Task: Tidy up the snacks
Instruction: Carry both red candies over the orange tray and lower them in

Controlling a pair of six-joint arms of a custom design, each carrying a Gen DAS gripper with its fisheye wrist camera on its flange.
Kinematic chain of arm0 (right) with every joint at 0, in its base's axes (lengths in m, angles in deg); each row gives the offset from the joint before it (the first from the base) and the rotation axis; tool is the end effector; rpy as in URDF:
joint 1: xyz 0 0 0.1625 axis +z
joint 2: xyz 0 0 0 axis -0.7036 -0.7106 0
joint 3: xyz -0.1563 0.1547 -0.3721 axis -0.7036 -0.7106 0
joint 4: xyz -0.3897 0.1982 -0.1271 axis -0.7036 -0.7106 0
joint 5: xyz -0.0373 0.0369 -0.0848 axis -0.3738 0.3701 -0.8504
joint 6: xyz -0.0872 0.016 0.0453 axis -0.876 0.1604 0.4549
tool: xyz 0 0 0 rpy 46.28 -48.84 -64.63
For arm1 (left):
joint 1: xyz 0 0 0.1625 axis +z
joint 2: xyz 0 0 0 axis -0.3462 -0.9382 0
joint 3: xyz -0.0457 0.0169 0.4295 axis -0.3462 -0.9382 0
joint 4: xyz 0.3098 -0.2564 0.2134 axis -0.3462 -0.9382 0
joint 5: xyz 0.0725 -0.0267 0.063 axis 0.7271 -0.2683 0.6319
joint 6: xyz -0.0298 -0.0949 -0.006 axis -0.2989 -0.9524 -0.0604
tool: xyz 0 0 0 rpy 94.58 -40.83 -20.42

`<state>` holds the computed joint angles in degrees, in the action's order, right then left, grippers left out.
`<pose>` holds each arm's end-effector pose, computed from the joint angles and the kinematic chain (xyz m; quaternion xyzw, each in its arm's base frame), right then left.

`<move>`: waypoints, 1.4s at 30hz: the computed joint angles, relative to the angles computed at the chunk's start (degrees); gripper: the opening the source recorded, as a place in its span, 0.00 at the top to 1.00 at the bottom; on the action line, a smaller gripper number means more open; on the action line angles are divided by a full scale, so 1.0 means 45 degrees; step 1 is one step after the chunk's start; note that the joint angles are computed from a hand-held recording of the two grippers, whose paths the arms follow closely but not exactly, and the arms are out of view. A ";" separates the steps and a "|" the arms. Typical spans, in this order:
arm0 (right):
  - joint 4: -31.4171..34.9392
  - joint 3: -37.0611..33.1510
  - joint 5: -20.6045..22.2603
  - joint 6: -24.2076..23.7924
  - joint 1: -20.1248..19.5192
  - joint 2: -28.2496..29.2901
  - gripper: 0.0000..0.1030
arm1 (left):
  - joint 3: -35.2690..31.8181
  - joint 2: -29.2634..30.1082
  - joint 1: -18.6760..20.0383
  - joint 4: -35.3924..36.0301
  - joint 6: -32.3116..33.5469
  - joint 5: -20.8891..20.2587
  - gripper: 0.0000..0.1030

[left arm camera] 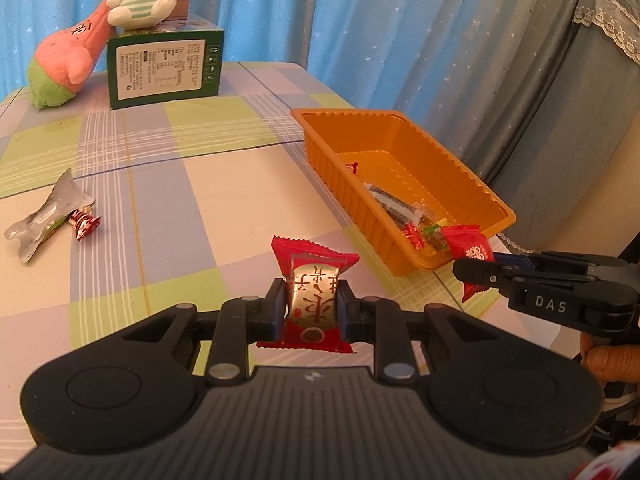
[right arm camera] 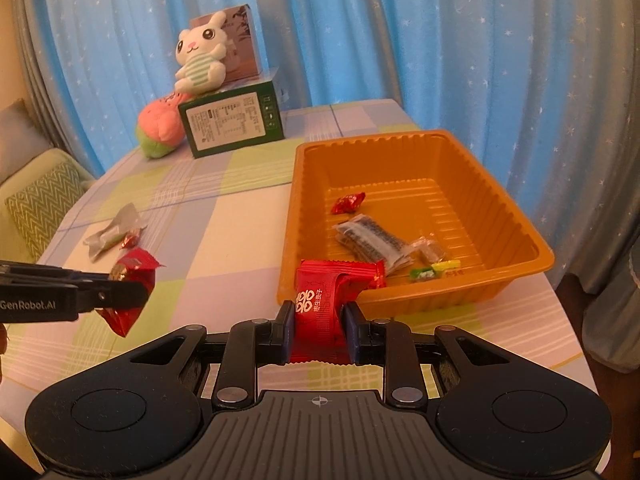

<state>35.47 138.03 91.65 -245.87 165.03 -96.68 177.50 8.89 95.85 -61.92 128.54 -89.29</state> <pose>0.3099 -0.4391 -0.0503 -0.0458 -0.8166 0.4684 0.3340 -0.0094 -0.6082 0.2578 0.4477 0.8817 -0.1284 0.0753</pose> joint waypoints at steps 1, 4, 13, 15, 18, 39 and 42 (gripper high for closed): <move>-0.0114 0.0088 0.0060 -0.0035 0.0025 -0.0093 0.74 | 0.0036 -0.0006 -0.0061 -0.0049 -0.0022 -0.0028 0.78; -0.0585 0.0425 0.0237 -0.0225 0.0129 -0.0443 0.74 | 0.0215 -0.0080 -0.0325 -0.0240 -0.0149 -0.0136 0.78; -0.1795 0.1403 0.0887 -0.0902 0.0471 -0.1693 0.74 | 0.0633 -0.0106 -0.1238 -0.0661 -0.0782 -0.0426 0.78; -0.1855 0.1557 0.0987 -0.0962 0.0492 -0.1946 0.74 | 0.0621 -0.0027 -0.1383 -0.0666 -0.0978 -0.0488 0.78; -0.1692 0.1701 0.1111 -0.0749 0.0490 -0.2217 0.74 | 0.0657 0.0088 -0.1593 -0.0814 -0.1173 -0.0440 0.78; -0.0035 0.1660 0.0743 -0.0115 -0.0066 -0.2966 0.74 | 0.0769 0.0883 -0.2563 -0.1528 -0.1887 0.0282 0.78; 0.0085 0.1602 0.0705 -0.0116 -0.0120 -0.2959 0.74 | 0.0726 0.0987 -0.2586 -0.1481 -0.1845 0.0348 0.78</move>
